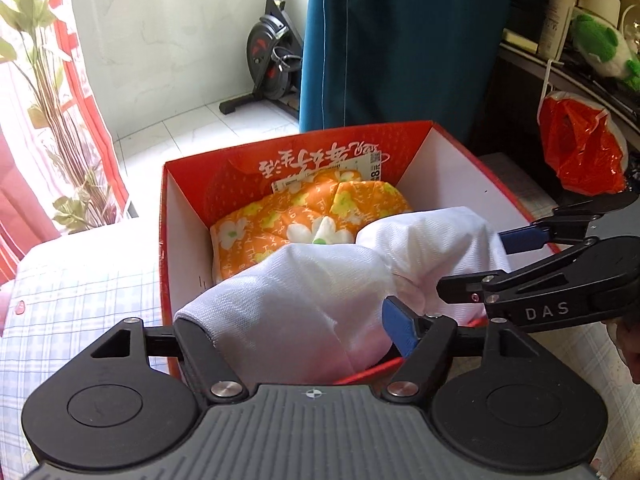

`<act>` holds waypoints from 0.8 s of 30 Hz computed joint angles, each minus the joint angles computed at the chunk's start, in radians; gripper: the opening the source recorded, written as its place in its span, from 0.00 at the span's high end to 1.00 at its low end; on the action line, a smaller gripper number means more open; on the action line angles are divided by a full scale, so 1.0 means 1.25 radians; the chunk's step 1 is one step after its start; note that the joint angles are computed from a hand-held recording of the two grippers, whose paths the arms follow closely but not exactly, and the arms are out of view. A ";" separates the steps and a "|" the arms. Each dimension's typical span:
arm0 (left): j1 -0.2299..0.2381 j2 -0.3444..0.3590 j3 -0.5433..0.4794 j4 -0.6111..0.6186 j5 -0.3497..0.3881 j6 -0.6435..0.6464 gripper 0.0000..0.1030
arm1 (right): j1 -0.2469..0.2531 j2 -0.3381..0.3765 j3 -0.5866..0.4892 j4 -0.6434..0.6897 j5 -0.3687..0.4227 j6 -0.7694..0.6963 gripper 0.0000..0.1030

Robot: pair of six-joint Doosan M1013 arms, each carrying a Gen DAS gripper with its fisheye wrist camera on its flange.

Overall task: Organize soft objects
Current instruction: 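Lower the white cloth onto the floral pouch and open both tools, then reach the right tool to the clear bag with green cord and grasp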

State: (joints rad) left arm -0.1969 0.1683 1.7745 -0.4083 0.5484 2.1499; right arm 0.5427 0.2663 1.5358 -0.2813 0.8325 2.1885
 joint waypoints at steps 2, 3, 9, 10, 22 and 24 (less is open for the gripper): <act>0.000 -0.009 0.007 -0.002 -0.006 0.001 0.21 | 0.002 -0.010 0.004 0.001 0.002 0.003 0.28; -0.001 -0.018 0.015 0.001 -0.015 0.000 0.14 | 0.004 -0.014 0.005 0.001 0.004 0.004 0.25; -0.003 -0.057 0.047 0.008 -0.061 -0.006 0.08 | 0.023 -0.040 0.019 -0.056 0.012 0.044 0.12; -0.003 -0.064 0.052 0.009 -0.070 -0.009 0.06 | 0.026 -0.044 0.021 -0.068 0.015 0.053 0.10; 0.006 -0.129 0.113 -0.012 -0.119 -0.024 0.00 | 0.070 -0.089 0.068 -0.190 -0.010 0.134 0.01; 0.011 -0.139 0.123 -0.024 -0.122 -0.018 0.00 | 0.078 -0.096 0.078 -0.205 -0.019 0.145 0.01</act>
